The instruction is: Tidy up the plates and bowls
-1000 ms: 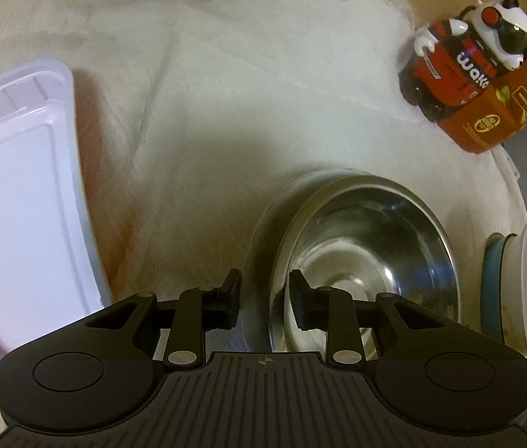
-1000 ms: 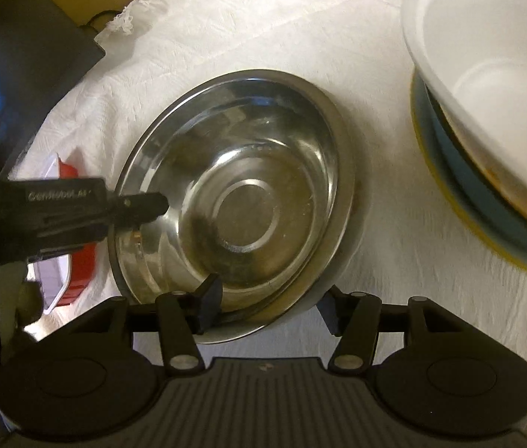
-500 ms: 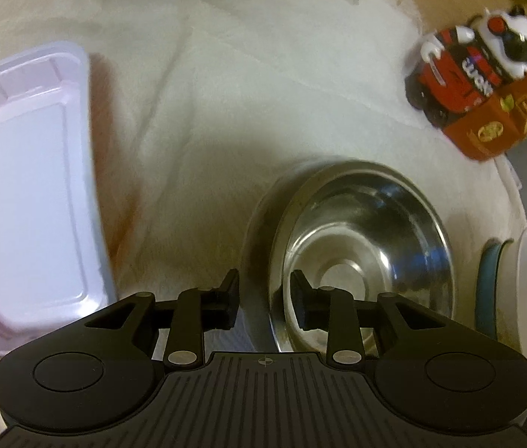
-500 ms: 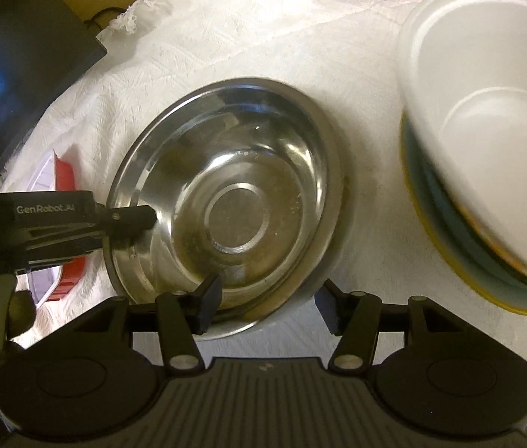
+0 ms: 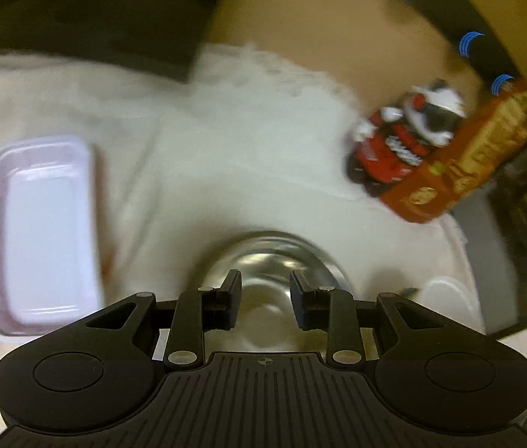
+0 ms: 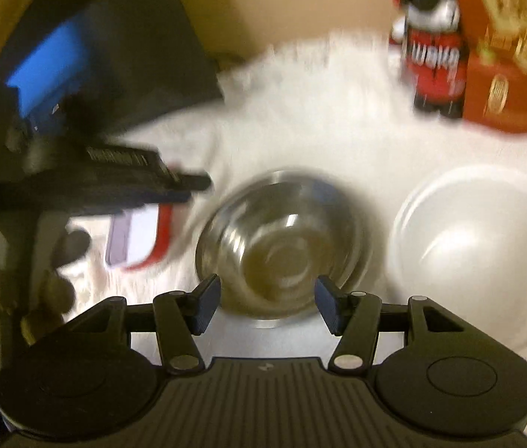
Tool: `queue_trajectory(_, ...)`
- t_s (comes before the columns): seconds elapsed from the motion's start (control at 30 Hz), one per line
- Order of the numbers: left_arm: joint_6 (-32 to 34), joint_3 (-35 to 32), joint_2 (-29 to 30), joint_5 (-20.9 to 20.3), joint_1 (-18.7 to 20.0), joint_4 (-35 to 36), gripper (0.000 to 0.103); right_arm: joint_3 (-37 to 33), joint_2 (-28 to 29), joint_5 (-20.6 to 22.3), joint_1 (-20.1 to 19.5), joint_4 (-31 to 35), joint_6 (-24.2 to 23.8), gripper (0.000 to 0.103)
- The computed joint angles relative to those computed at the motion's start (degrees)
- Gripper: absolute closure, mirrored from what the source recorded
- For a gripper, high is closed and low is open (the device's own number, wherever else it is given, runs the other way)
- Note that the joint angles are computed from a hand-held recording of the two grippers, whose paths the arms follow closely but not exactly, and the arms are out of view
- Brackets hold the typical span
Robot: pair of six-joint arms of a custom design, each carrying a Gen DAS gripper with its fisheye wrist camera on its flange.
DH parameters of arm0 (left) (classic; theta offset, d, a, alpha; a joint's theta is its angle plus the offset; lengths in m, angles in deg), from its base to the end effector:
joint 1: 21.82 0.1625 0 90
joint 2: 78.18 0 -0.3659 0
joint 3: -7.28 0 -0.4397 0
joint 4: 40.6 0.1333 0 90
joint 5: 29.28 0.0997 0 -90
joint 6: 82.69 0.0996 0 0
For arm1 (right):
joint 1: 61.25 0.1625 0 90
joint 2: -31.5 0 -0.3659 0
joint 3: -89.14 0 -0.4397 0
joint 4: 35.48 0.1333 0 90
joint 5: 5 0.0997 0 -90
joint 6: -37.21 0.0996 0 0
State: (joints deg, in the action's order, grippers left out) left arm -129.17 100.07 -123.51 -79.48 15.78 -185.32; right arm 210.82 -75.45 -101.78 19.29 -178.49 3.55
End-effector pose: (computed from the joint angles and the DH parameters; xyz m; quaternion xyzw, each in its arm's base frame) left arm -0.4051 -0.5607 0.0354 0.0269 0.9383 -0.2968 0.1757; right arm 0.0446 -0.4719 0.3848 0.1787 -0.9262 0.2839 0.1722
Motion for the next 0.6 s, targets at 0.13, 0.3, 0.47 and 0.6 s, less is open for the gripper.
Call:
queue_trajectory(0.13, 3.37, -3.37, 4.15, -5.01, -0.73, -3.3, 0.071, 0.08, -1.2, -0.35, -0.84, -8.93, -4.75, 0.04)
queue_trajectory(0.3, 5.54, -10.1, 10.41, -10.75, -1.53, -1.44, 0.071, -3.35, 0.49, -2.86, -3.22, -14.94, -10.49, 0.04)
queue_trajectory(0.47, 5.3, -14.69, 14.17, -8.8, -3.04, 2.2, 0.071, -8.28, 3.64, -5.78, -6.52, -13.87, -11.04, 0.04)
queue_trajectory(0.6, 3.09, -17.7, 16.15, -5.15, -3.95, 6.45, 0.071, -10.92, 4.25, -4.71, -9.43, -9.94, -10.32, 0.041)
